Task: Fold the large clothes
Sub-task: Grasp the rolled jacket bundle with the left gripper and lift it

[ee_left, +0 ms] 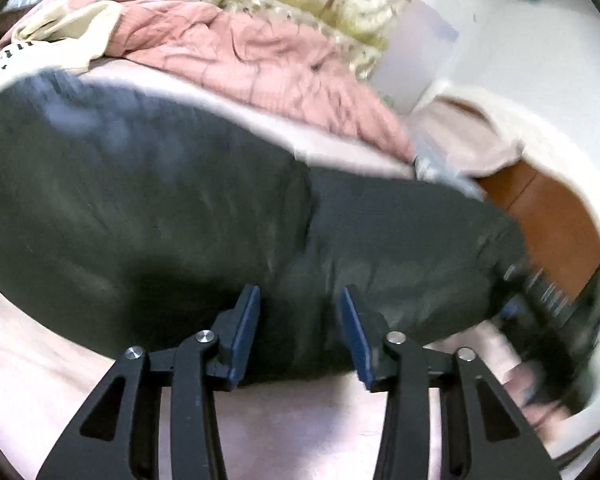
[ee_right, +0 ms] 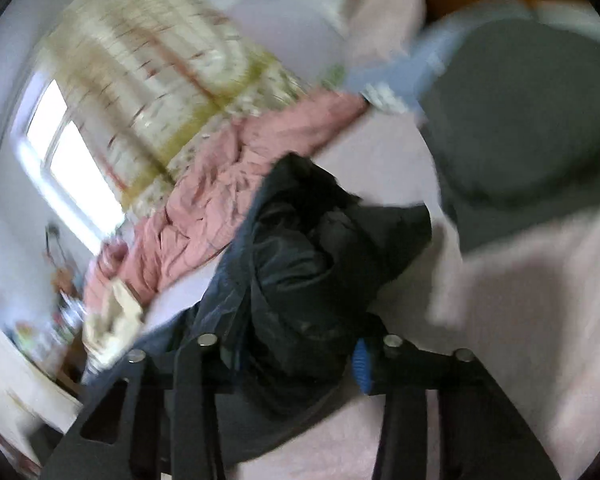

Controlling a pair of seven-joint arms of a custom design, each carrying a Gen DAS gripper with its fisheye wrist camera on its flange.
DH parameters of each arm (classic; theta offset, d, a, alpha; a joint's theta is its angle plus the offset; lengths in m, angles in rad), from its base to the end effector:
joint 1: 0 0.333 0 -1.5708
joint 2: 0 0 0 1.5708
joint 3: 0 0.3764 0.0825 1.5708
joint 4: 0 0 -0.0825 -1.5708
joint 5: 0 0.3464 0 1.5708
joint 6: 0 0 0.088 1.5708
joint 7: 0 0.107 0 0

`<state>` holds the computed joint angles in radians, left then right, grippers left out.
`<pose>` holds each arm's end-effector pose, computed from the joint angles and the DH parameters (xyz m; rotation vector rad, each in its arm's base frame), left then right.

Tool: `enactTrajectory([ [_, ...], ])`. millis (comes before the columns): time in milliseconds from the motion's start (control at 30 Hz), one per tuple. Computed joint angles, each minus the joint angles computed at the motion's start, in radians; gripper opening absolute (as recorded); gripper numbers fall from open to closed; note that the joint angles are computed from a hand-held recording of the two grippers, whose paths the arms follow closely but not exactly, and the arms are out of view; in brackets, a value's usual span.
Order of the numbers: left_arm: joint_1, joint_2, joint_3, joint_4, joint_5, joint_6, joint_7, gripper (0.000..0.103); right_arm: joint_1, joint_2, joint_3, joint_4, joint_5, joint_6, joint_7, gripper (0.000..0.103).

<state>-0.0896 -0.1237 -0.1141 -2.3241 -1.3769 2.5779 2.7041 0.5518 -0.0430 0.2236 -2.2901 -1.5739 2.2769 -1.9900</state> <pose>0.4703 -0.0819 0.5010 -1.7186 2.1984 -1.4196 0.3694 0.3297 0.4745 -0.7702 1.9129 -0.7564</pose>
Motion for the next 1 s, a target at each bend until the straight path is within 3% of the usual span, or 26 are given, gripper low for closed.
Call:
enactTrajectory([
  [67,0.032,-0.036,0.037,0.035,0.009,-0.018,0.024,0.04,0.016,-0.005,0.018,0.02,-0.01,-0.045,-0.07,0.035],
  [167,0.054,-0.067,0.057,0.061,-0.068,0.112,0.183,0.041,0.044,0.017,0.04,0.086,0.039,-0.139,-0.215,0.035],
  [267,0.086,-0.048,0.083,0.087,-0.164,0.172,0.296,0.042,0.079,0.068,0.051,0.198,0.039,-0.204,-0.381,0.035],
  [367,0.134,0.004,0.102,0.12,-0.098,0.179,0.147,0.041,0.138,0.146,0.056,0.346,0.029,-0.259,-0.574,0.035],
  [433,0.17,0.037,0.126,0.15,-0.064,0.106,0.071,0.041,0.176,0.215,0.045,0.461,0.003,-0.243,-0.675,0.035],
  [500,0.193,0.062,0.122,0.169,-0.033,0.107,0.034,0.041,0.205,0.285,0.031,0.567,-0.012,-0.198,-0.752,0.035],
  [667,0.231,0.082,0.119,0.184,-0.062,0.085,0.077,0.041,0.193,0.468,0.003,0.789,0.062,0.097,-0.807,0.035],
  [800,0.273,0.096,0.136,0.212,-0.097,0.007,0.07,0.041,0.213,0.629,-0.007,0.957,0.188,0.139,-0.965,0.038],
  [867,0.287,0.098,0.136,0.223,-0.105,-0.017,0.075,0.041,0.205,0.674,-0.014,0.986,0.218,0.221,-0.966,0.053],
  [933,0.291,0.087,0.132,0.217,-0.115,-0.054,0.14,0.042,0.187,0.693,-0.035,0.985,0.195,0.364,-0.904,0.082],
  [1000,0.28,0.066,0.118,0.197,-0.138,-0.024,0.223,0.044,0.197,0.689,-0.064,0.975,0.172,0.436,-0.853,0.084],
])
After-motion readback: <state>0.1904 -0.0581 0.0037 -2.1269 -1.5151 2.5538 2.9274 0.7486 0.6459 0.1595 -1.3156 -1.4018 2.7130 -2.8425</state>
